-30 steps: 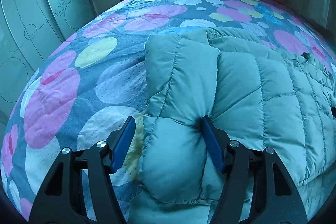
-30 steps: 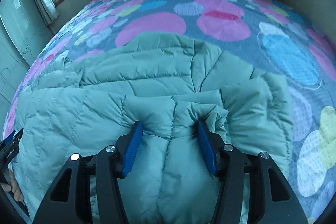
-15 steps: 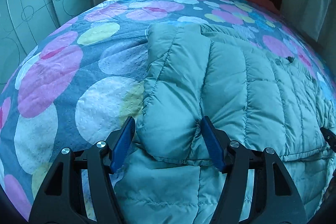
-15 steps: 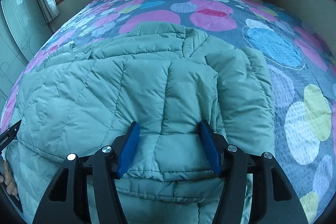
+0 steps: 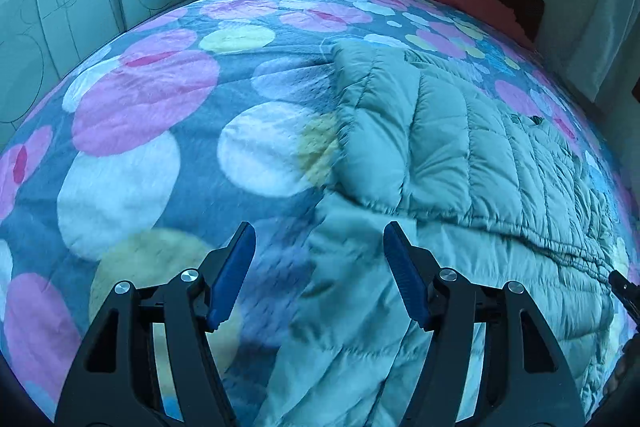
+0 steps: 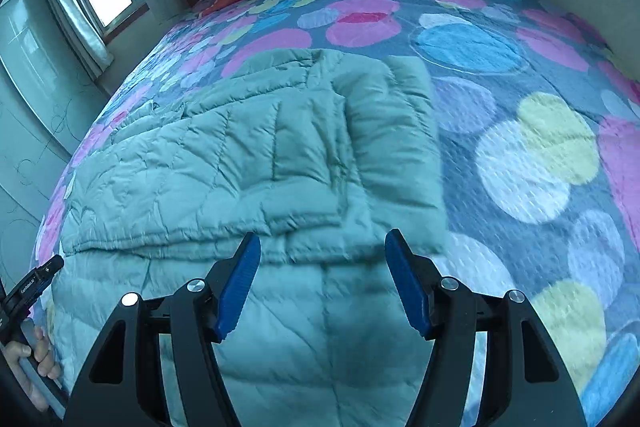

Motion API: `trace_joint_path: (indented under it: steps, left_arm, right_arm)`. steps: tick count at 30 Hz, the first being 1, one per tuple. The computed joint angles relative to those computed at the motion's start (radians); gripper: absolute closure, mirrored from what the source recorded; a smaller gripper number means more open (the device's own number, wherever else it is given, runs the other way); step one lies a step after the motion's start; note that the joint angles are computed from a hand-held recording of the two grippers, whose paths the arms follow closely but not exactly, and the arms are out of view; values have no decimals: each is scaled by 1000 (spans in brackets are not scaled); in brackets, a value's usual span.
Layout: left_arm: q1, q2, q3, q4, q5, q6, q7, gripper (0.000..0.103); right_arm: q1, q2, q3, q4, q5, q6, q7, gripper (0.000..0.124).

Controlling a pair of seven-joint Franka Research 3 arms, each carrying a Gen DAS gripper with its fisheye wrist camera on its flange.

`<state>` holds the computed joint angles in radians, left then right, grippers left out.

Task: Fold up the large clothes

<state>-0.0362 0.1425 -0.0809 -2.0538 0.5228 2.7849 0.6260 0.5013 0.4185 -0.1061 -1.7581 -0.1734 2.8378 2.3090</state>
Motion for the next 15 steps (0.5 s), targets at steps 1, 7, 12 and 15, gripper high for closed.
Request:
trace_joint_path:
  steps: [1, 7, 12, 15]
  left_arm:
    - [1, -31, 4, -40, 4, 1, -16, 37]
    - [41, -240, -8, -292, -11, 13, -115, 36]
    - [36, -394, -4, -466, -180, 19, -92, 36]
    - [33, -488, -13, -556, -259, 28, -110, 36]
  right_arm:
    - [3, -39, -8, -63, 0, 22, 18, 60]
    - [18, -250, -43, -392, -106, 98, 219, 59]
    - [-12, -366, -18, -577, -208, 167, 381, 59]
    - [-41, -420, 2, -652, -321, 213, 525, 59]
